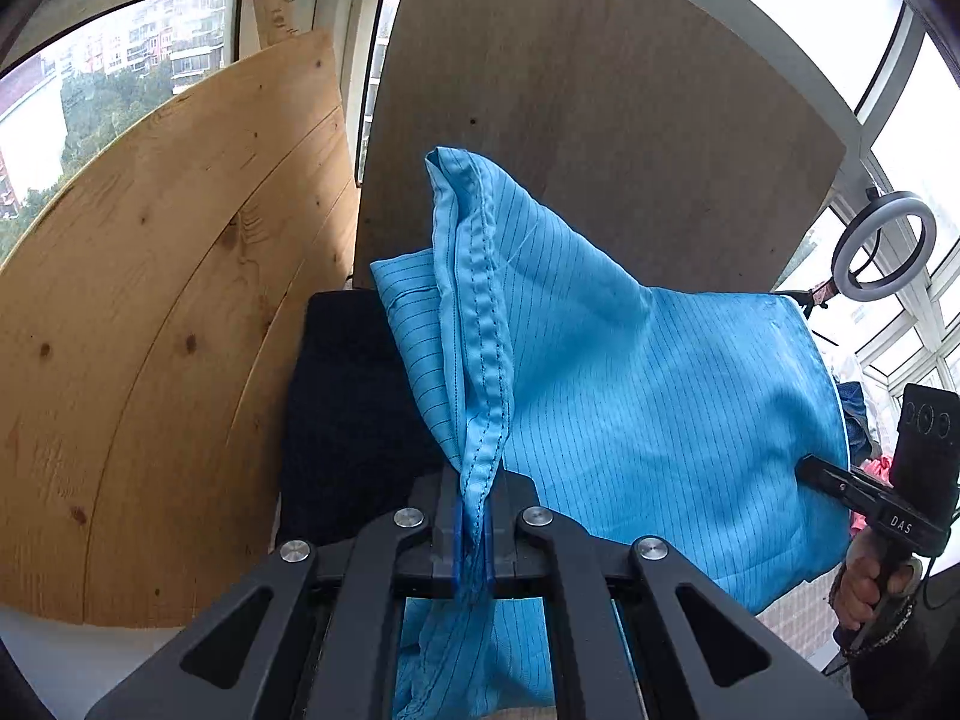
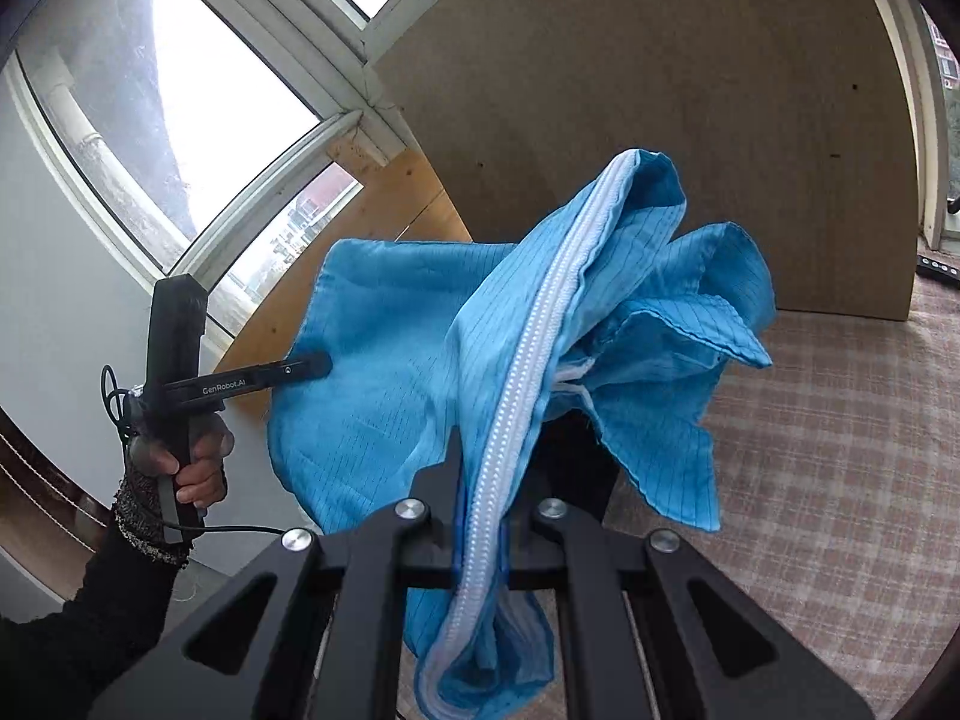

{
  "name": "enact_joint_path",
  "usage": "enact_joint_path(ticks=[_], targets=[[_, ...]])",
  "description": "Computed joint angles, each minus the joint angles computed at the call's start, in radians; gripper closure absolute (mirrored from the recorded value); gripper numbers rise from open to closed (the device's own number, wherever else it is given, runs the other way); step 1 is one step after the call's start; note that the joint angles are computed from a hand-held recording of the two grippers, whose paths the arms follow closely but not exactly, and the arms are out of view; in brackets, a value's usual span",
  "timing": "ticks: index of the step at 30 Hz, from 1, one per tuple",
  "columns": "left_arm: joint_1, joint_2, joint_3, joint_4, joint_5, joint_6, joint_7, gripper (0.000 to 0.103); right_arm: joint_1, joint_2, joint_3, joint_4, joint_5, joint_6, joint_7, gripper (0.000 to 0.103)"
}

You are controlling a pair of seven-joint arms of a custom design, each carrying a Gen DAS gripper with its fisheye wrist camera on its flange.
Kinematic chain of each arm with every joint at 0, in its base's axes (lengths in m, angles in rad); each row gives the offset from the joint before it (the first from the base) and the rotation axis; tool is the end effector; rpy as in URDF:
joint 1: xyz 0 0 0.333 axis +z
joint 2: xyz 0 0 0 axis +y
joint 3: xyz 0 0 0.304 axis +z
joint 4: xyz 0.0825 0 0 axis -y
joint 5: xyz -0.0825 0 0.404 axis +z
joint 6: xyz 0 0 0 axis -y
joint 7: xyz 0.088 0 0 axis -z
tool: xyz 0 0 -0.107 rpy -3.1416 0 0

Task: Fold clothes
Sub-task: 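Lift the folded coat with both grippers and carry it toward the wooden boards, then lower the coat onto the dark cloth and open both grippers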

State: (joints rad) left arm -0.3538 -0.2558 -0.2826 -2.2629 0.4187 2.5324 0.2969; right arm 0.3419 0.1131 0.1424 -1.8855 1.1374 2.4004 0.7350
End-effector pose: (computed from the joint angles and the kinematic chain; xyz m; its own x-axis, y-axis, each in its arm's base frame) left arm 0.4236 -0.3271 0.4968 0.2523 -0.9318 0.2609 -0.7694 -0.3567 -0.5299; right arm 0.5669 0.3025 0.4738 0.6225 -0.5421 -0.5645 -0.7562 -0.2307 -0.6123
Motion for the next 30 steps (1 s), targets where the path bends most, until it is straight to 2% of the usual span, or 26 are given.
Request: enact_joint_path(ticks=[7,13,15,19,21,23,25,27,30], targets=[[0.058,0.012,0.033,-0.038,0.048,-0.010,0.051,0.100,0.081,0.196,0.054,0.197,-0.132,0.133,0.118,0.096],[0.087,0.135,0.017,0.004,0.140,-0.067,0.021,0.099,0.116,0.325,0.062,0.281,-0.278,0.189,0.250,0.096],[0.088,0.178,0.015,0.023,0.175,-0.095,-0.014,0.099,0.111,0.335,0.065,0.263,-0.297,0.210,0.276,0.096],[0.078,0.244,0.022,0.068,0.189,-0.125,-0.015,0.087,0.089,0.358,0.068,0.241,-0.308,0.211,0.331,0.096],[0.070,0.274,0.023,0.094,0.199,-0.151,-0.012,0.084,0.101,0.370,0.053,0.244,-0.363,0.204,0.373,0.095],[0.062,0.294,0.024,0.114,0.208,-0.171,-0.013,0.082,0.098,0.363,0.051,0.242,-0.398,0.182,0.385,0.089],[0.068,0.255,0.034,0.080,0.205,-0.152,0.001,0.082,0.085,0.345,0.047,0.238,-0.417,0.143,0.401,0.080],[0.066,0.235,0.030,0.068,0.206,-0.166,0.004,0.082,0.069,0.305,0.037,0.211,-0.428,0.108,0.422,0.072],[0.051,0.205,0.012,0.061,0.253,-0.228,-0.033,0.081,0.032,0.212,0.042,0.117,-0.368,0.140,0.375,0.072]])
